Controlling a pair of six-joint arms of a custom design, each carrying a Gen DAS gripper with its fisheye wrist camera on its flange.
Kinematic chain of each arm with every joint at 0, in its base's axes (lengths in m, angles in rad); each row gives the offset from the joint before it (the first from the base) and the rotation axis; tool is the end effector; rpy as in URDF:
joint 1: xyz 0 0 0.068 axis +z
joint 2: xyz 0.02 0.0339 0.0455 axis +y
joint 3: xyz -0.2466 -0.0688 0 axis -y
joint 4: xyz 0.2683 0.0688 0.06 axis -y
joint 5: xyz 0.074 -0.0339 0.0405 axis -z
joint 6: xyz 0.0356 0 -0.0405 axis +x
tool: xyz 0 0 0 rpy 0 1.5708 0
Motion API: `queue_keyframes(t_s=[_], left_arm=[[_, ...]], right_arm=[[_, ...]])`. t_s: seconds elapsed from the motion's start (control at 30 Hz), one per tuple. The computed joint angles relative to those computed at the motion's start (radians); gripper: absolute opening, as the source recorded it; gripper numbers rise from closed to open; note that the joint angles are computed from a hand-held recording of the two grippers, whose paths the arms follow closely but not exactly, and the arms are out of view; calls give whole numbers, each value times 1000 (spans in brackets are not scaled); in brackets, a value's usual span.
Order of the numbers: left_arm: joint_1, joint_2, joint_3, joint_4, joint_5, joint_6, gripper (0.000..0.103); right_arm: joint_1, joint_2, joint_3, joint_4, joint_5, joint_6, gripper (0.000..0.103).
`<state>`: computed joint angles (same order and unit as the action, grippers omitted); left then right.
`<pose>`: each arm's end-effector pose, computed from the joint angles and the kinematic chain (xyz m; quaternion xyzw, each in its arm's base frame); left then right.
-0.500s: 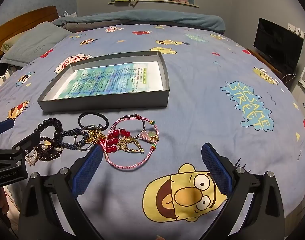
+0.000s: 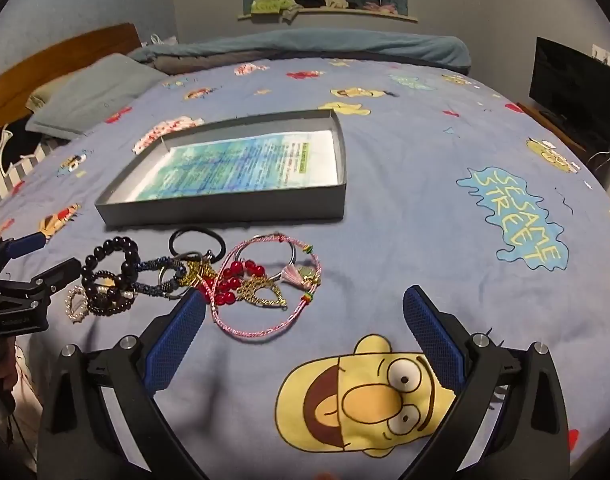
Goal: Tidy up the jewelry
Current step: 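Reach both tools toward the jewelry pile beside the grey box, then grasp black bead bracelet with left tool while right tool grasps pink string bracelet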
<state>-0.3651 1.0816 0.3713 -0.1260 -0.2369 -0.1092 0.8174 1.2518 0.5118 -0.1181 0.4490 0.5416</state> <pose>0.2080 -0.0705 0.1211 0.0762 0.9246 0.0234 0.3725 0.1827 0.1722 0.1308 -0.0487 0.9157 0.0514 0.3957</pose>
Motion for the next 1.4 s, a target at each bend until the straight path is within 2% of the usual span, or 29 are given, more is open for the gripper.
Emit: queue_keyframes(t_s=[0.23,0.4,0.57,0.6,0.63,0.7,0.83,0.93,1.2,1.27,1.3,1.4], left_arm=[[113,-19,-15,-5,106,74,98],[148,-12,-34,26,155,116,98],[128,84,-3,84,171,81,95],[127,96,2,89,175,75,91],[127,116,15,95,186,70,81],[125,142,30,102,187,67,71],[126,201,66,110,210,73,61],[125,239,81,120,212,78,51],[139,335,121,128,230,83,45],[146,348,127,127,241,84,45],[147,352,129,127,243,85,41],[135,324,115,126,229,92,20]], right_arm=[[-24,-9,-22,35,-21,-33,97],[-43,10,-23,53,-36,-39,84],[-73,52,-9,72,-61,-28,58],[-78,54,-9,77,-69,-30,56],[-81,61,-6,82,-74,-35,52],[-87,75,3,85,-75,-44,46],[-110,111,20,102,-108,-66,31],[-116,131,31,110,-119,-79,26],[-147,244,94,139,-166,-113,24],[-157,262,100,151,-184,-114,18],[-162,265,100,156,-193,-114,15],[-167,249,88,163,-206,-107,5]])
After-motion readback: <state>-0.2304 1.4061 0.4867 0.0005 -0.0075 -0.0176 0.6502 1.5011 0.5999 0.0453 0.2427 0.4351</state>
